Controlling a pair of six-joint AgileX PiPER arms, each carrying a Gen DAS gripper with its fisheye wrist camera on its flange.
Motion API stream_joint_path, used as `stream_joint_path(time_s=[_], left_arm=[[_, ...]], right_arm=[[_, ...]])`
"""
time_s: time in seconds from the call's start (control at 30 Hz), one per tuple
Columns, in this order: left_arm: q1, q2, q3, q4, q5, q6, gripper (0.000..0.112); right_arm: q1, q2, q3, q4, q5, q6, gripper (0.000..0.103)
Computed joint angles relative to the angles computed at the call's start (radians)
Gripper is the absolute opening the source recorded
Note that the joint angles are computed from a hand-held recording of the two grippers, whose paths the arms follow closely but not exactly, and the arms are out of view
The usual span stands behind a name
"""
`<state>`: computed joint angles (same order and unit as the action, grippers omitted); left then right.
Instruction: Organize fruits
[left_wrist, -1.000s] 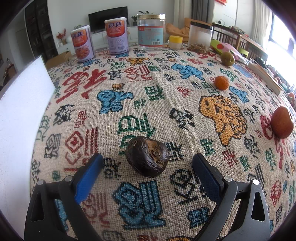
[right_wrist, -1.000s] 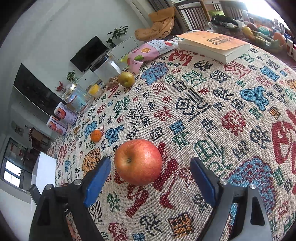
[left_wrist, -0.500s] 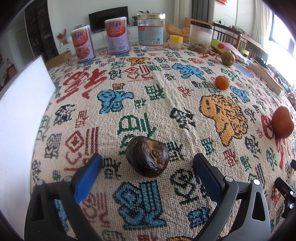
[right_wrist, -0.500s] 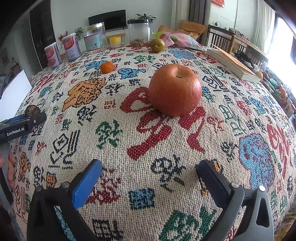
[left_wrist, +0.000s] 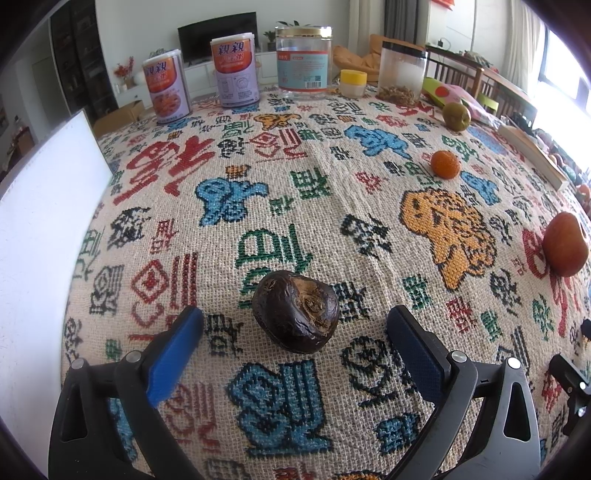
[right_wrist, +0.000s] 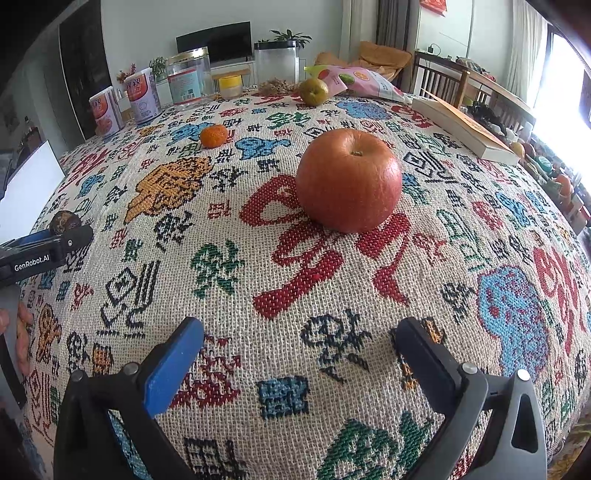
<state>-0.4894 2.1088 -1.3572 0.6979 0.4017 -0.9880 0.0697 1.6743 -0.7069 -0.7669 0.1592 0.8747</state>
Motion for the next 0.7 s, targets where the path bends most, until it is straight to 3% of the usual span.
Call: stream_joint_path(time_s=[0.7], left_arm=[[0.001, -0.001, 0.001, 0.0, -0.001, 0.0, 0.101]], right_arm=[[0.0, -0.003, 0.005, -0.016, -0.002, 0.016, 0.103]])
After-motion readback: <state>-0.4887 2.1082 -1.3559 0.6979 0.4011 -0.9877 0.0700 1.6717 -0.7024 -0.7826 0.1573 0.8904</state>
